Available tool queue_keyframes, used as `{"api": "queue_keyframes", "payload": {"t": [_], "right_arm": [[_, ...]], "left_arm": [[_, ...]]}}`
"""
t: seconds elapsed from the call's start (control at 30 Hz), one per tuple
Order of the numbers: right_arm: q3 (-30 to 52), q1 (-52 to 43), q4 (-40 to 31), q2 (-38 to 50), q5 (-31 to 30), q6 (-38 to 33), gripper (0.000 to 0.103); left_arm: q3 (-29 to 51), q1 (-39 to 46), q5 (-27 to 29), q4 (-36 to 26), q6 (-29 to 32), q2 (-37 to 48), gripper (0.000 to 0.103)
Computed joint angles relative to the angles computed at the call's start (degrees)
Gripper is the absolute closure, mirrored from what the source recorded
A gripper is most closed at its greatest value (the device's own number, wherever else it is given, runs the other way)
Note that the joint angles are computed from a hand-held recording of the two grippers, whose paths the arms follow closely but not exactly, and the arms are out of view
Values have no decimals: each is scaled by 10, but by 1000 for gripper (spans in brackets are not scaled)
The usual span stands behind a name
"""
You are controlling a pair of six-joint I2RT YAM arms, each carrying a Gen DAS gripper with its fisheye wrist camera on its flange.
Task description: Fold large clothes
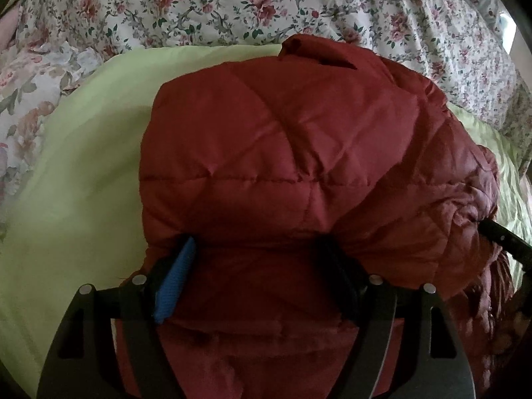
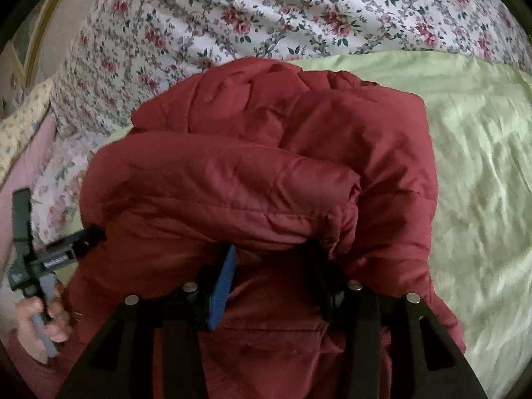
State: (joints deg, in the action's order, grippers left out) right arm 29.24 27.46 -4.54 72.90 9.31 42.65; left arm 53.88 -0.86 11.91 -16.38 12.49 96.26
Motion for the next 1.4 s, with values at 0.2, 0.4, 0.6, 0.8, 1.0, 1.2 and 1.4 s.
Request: {"api": "queue_keyframes", "payload": {"t": [0.2, 0.4, 0.6, 0.8, 1.0, 1.2, 1.4], "right_arm": [[-6, 22, -71, -81, 28, 28, 49], [-15, 32, -102, -124, 36, 54, 47], [-17, 69, -134, -154, 58, 81, 47], [-13, 133, -189, -188, 97, 134, 41], [1, 229, -269, -207, 131, 230, 32], [36, 418, -402, -195, 226, 417, 19], [85, 598, -560, -148, 281, 640, 18]], "left_arm": [[3, 12, 8, -28, -7, -22, 25], [-6, 13, 6, -39, -6, -46, 25], [-16, 24, 16, -58, 2, -82, 25], [-39, 51, 34, -89, 31, -129, 25], [-75, 93, 53, -138, 77, -193, 25], [-105, 171, 87, -208, 148, -250, 25], [-121, 303, 135, -288, 255, -279, 23]]}}
